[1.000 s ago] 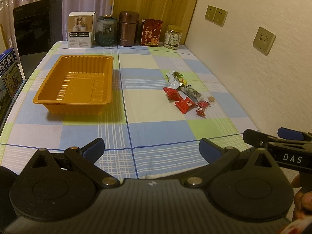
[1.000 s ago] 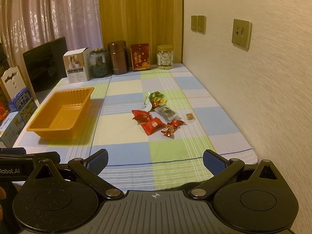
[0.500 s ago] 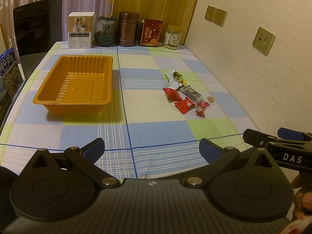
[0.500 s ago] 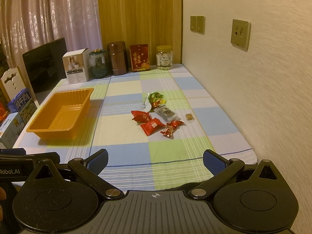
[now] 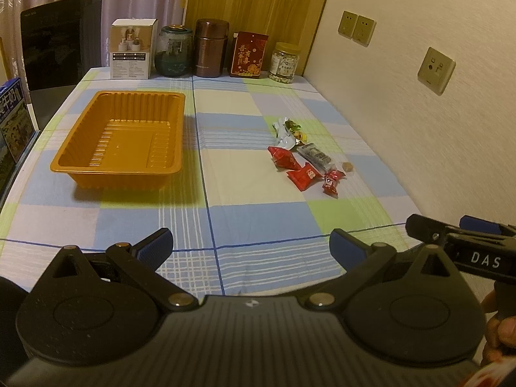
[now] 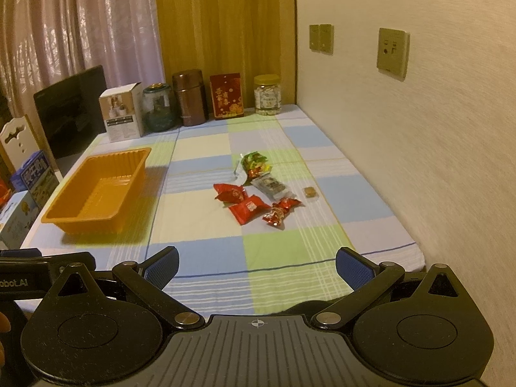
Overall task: Organize snacks
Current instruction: 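Grasp a red candy with the left tool while the right tool grasps a red-gold candy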
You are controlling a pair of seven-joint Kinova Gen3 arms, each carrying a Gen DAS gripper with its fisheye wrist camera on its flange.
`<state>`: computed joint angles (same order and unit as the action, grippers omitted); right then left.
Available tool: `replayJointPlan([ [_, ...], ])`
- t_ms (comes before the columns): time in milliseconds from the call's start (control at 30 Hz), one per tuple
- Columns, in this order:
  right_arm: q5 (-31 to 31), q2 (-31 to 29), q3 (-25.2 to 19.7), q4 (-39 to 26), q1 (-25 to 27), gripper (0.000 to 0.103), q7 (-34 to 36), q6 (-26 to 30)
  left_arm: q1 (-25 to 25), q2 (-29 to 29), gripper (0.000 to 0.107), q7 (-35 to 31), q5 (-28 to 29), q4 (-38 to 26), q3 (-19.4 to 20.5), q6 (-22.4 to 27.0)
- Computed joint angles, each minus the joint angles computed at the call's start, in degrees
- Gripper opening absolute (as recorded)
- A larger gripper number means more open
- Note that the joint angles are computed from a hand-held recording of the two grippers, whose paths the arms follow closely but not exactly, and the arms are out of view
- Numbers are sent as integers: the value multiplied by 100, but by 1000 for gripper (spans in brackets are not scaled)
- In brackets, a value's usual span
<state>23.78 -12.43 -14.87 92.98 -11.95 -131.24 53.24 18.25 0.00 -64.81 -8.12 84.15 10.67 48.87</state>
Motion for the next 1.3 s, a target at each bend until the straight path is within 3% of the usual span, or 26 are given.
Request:
replayJointPlan([
  [267,209,27,132,269,256,103,-393,-439,-184,345,102,-602,660,-101,-156,-276],
  [633,86,449,629,390,505,102,-248,-1264,-244,1293,102,-1439,950,-756,-208,-549],
  [733,-196,692,849,361,488,92,80,-1533,-404,1629,99,-2089,1300,-1017,-92,-673],
  [933,-959,1306,1195,199,500,74,858,-1978,-483,2444,87,-2983,1662,-1930,-24,-278],
  [1133,-1711,2023,1345,-210,572,57,1500,-2046,-409,3021,78,-3423,1737,-2505,-64,-107],
  [1300,-2002,2522,1416,-556,575,48,1740,-2021,-346,3460,63,-3639,1749,-3013,-101,140],
])
